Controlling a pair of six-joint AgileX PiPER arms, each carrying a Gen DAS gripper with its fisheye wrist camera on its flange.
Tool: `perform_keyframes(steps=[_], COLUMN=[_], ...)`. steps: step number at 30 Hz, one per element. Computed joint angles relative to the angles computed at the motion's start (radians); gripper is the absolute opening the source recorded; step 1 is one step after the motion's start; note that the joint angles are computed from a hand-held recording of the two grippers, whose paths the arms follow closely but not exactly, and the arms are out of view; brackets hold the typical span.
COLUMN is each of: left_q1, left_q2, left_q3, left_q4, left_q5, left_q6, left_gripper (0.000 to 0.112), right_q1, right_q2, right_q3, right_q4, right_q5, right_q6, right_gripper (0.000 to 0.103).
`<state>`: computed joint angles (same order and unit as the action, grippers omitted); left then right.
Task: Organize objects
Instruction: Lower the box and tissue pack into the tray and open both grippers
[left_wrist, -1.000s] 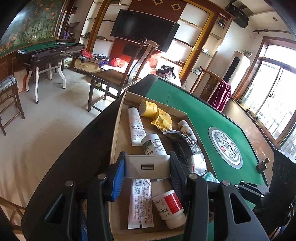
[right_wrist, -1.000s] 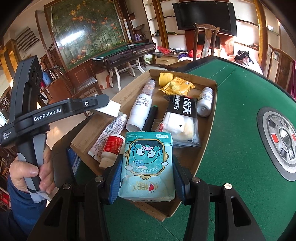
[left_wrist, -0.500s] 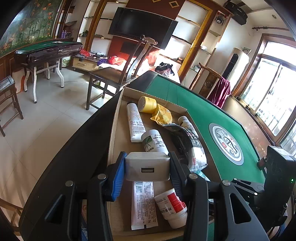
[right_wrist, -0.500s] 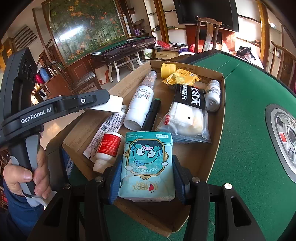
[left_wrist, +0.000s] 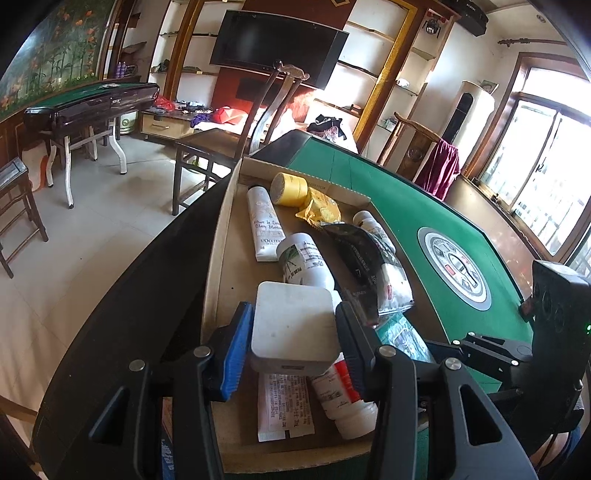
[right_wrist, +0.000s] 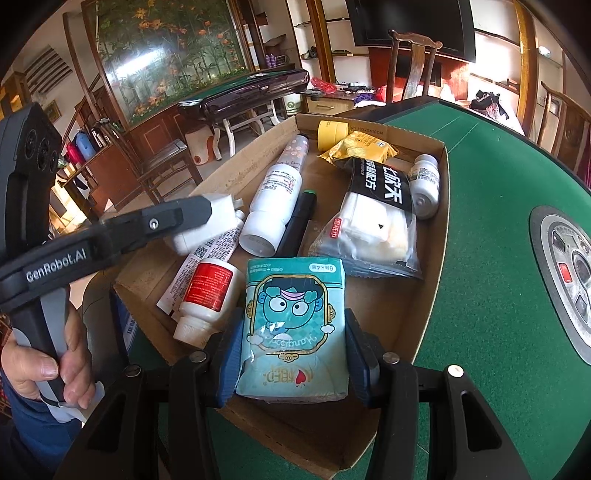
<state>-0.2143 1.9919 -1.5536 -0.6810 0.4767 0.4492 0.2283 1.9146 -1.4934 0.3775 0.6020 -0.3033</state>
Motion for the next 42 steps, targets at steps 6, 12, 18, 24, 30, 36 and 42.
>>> perform_keyframes(steps=[6,12,18,24,30,36,42], left_q1=[-0.014,-0.037,-0.040,-0.045,-0.057,-0.063,-0.075], left_q2=[0.018,0.030,0.044,0.062,0.060,-0.013,-0.089], left_q3=[-0.016,-0.050,-0.069,-0.097,-0.090,0.005,0.088], left_q4=[0.082,0.199,0.213,0.227,0.258,0.238,0.225], left_q5=[0.005,0.017,0.024,0.028,0.000,-0.093,-0.149], left_q6=[-0.069,-0.160,-0.171,-0.180,-0.210,-0.186,-0.183], left_gripper=[0.045,0.044,0.044,0.044,0.047,0.080,0.091], right_q1=[0.000,0.005,0.003,0.002,-0.006,0.001,0.024], right_q2=[0.003,0.017,0.039,0.080,0.094,0.057,-0.063], right_q3=[-0.004,-0.025,-0.062,-0.131,-0.145,-0.103,0.026], right_q4=[-0.009,-0.035,-0.050,-0.069,-0.065,-0.095,-0.147], right_q5=[0.000,0.007,0.019,0.042,0.033,0.012,-0.094], right_q6=[0.004,0.026,0.041,0.062,0.071,0.088,0.103], right_gripper=[0.054,0.054,0.054,0.054,0.058,0.078,0.094])
